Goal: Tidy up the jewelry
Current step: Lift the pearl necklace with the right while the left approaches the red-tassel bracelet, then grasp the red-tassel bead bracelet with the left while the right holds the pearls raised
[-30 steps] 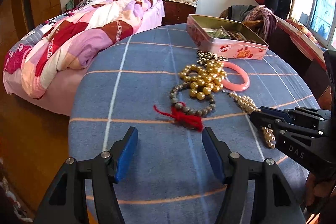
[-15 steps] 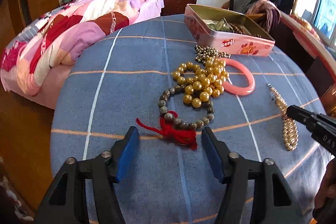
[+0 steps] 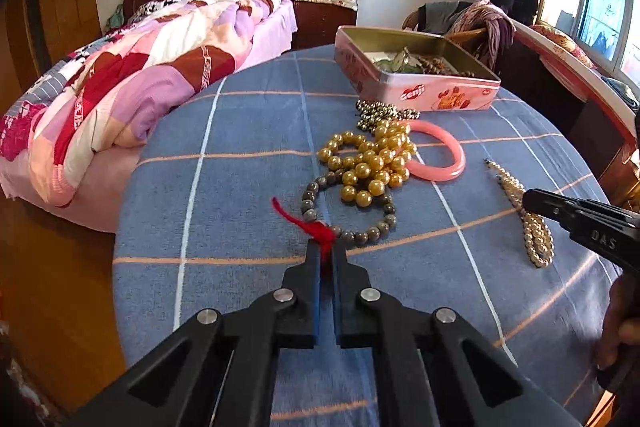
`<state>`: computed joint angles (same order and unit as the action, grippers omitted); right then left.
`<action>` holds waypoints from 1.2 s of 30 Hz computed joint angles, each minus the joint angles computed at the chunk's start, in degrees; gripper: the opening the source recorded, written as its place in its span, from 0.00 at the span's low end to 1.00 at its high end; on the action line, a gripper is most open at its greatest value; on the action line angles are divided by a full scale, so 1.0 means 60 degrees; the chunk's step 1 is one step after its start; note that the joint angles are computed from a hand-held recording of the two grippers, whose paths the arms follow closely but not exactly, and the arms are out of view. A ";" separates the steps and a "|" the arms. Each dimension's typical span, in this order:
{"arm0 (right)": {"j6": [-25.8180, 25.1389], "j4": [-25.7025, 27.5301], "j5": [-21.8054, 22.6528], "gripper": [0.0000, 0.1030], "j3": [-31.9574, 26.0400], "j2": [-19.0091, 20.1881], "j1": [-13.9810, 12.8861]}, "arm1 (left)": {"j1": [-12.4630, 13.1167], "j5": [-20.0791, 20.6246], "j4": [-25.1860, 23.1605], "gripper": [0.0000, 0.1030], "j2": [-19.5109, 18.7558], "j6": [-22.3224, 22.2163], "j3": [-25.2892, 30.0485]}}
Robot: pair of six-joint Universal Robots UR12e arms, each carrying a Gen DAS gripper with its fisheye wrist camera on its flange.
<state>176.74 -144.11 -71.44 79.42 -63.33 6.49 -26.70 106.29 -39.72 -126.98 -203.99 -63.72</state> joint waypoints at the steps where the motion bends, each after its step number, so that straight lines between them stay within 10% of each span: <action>1: 0.0047 -0.0015 0.0049 0.13 0.0011 -0.0005 -0.0018 | -0.0008 -0.0015 0.0079 0.03 0.0024 0.0029 -0.0041; 22: 0.0854 -0.0715 0.0878 0.11 0.0025 -0.0162 -0.0456 | -0.0027 -0.0476 0.1444 0.02 0.0012 0.0383 0.0070; 25: 0.0590 -0.0039 0.0825 0.22 -0.0080 -0.0104 -0.0392 | -0.0027 -0.0528 0.1426 0.02 -0.0021 0.0377 0.0125; 28: 0.0053 0.0431 0.0704 0.53 -0.0159 -0.0040 -0.0210 | -0.0023 -0.0527 0.1342 0.02 -0.0070 0.0394 0.0217; 34: -0.1167 0.0796 -0.0766 0.47 -0.0315 0.0095 0.0281 | -0.0011 -0.0519 0.1338 0.02 -0.0079 0.0454 0.0236; 36: -0.1422 0.0635 -0.1437 0.24 -0.0330 0.0131 0.0399 | 0.0018 -0.0555 0.1341 0.02 -0.0074 0.0401 0.0227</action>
<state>168.20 -140.30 -80.07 77.44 -62.54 8.88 -26.59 102.97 -31.67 -127.43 -201.58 -62.35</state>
